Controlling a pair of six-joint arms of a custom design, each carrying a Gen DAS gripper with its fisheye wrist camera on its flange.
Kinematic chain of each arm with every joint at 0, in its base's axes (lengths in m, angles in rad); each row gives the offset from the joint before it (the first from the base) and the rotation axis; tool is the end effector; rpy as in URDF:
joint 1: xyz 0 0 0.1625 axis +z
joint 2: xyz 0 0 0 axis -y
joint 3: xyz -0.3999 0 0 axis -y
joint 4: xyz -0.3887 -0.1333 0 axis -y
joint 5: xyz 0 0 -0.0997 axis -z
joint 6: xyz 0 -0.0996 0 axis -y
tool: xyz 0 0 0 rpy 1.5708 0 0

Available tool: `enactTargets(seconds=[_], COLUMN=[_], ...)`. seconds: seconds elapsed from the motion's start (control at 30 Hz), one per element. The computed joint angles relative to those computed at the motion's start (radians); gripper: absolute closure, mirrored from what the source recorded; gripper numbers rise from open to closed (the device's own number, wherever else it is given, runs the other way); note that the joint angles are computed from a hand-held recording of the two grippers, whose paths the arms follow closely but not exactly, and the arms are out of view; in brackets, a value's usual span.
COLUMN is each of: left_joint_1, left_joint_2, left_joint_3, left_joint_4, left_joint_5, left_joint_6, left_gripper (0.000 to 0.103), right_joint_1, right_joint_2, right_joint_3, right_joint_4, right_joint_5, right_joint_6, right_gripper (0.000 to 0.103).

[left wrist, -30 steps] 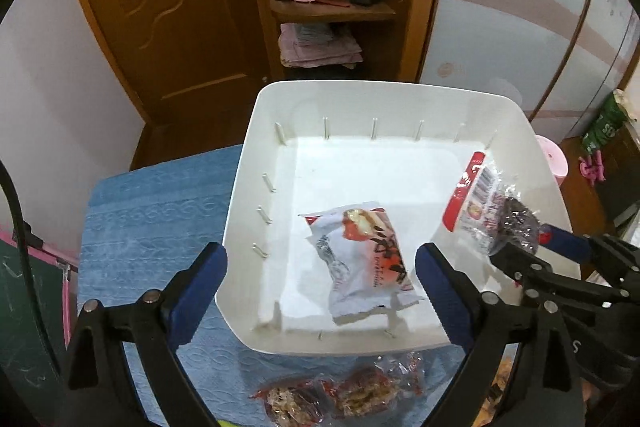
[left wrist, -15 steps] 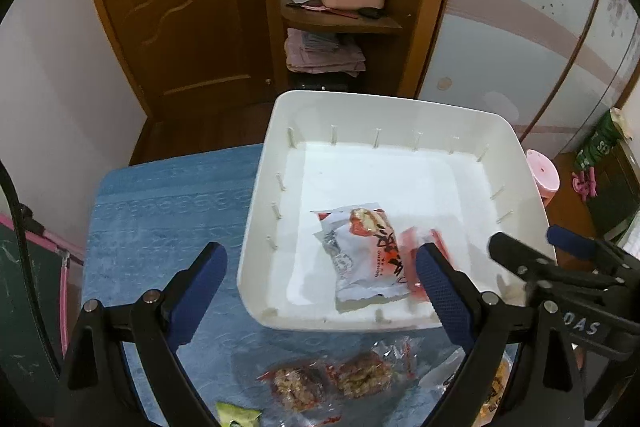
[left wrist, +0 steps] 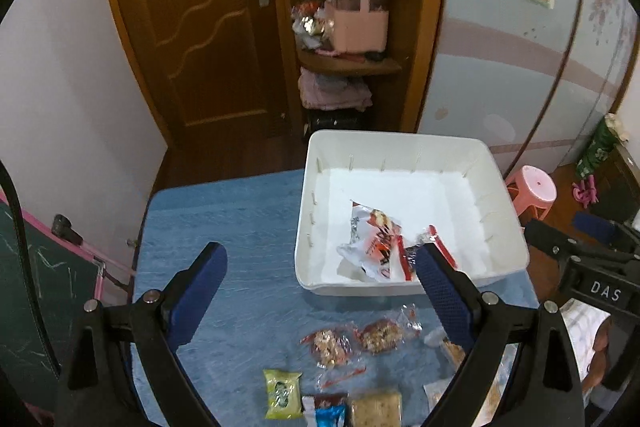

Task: Organize snacks
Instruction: 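Withdraw both tools from the bin back over the table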

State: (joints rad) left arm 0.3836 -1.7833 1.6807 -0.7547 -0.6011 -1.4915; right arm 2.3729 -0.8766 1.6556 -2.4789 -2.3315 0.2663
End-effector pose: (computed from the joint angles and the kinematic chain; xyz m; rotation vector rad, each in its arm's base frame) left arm -0.2354 -0.3273 0.4854 0.0891 2.1345 -0.8957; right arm 0.5054 -0.3989 0.1381 0.5932 -2.4027 0.6413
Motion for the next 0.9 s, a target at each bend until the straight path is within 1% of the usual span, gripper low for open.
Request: enactTargets(seconds=[0.07,0.1,0.17,0.2,0.23,0.3,0.37,0.43,0.5,0.57,0.67,0.77,0.9], left_joint_1=[-0.06,-0.084,-0.139,-0.175,-0.198,-0.269,-0.322,-0.378,-0.43,-0.472,-0.538,-0.591,-0.662], left_joint_2=[0.002,0.0,-0.017,-0.024,-0.029,-0.044,-0.044,-0.041,-0.051,-0.059,-0.075,-0.101,-0.162], left_joint_3=[-0.024,-0.031,-0.029,-0.028,-0.027,-0.018,-0.017,-0.015,-0.008,-0.004,0.003,0.023,0.088], left_joint_4=[0.1,0.128,0.146,0.172,0.186,0.233,0.28,0.326,0.342,0.346,0.357,0.358,0.337], left_joint_5=[-0.013,-0.019,-0.032,-0.041,-0.044,-0.059,-0.081,-0.115,-0.152,-0.188,-0.25,-0.308,-0.391], left_joint_6=[-0.077,-0.098,-0.11,-0.137,-0.151,-0.19,-0.211,-0.226,-0.233,-0.238,-0.26,-0.294,-0.332], left_gripper=[0.008,0.008,0.008,0.008,0.008,0.008,0.008,0.008,0.008,0.008,0.008,0.008,0.008], right_joint_1=[0.028,0.04,0.066,0.082,0.098,0.124,0.148,0.174,0.199,0.222,0.249,0.266,0.28], right_joint_2=[-0.023,-0.031,-0.058,-0.07,-0.084,-0.112,-0.142,-0.169,-0.188,-0.208,-0.245,-0.286,-0.355], right_joint_3=[0.016,0.022,0.05,0.061,0.075,0.099,0.123,0.144,0.162,0.181,0.208,0.263,0.37], right_joint_4=[-0.006,-0.01,-0.042,-0.052,-0.062,-0.069,-0.068,-0.04,-0.013,0.021,0.11,0.116,0.114], right_joint_5=[-0.018,-0.023,-0.028,-0.036,-0.04,-0.035,-0.013,0.003,0.002,-0.003,-0.006,0.003,0.008], right_joint_6=[-0.018,-0.024,-0.049,-0.059,-0.071,-0.087,-0.092,-0.091,-0.091,-0.071,0.015,0.056,0.12], right_gripper=[0.011,0.011,0.011,0.011,0.011,0.011,0.011,0.011,0.011,0.011,0.011,0.011,0.011])
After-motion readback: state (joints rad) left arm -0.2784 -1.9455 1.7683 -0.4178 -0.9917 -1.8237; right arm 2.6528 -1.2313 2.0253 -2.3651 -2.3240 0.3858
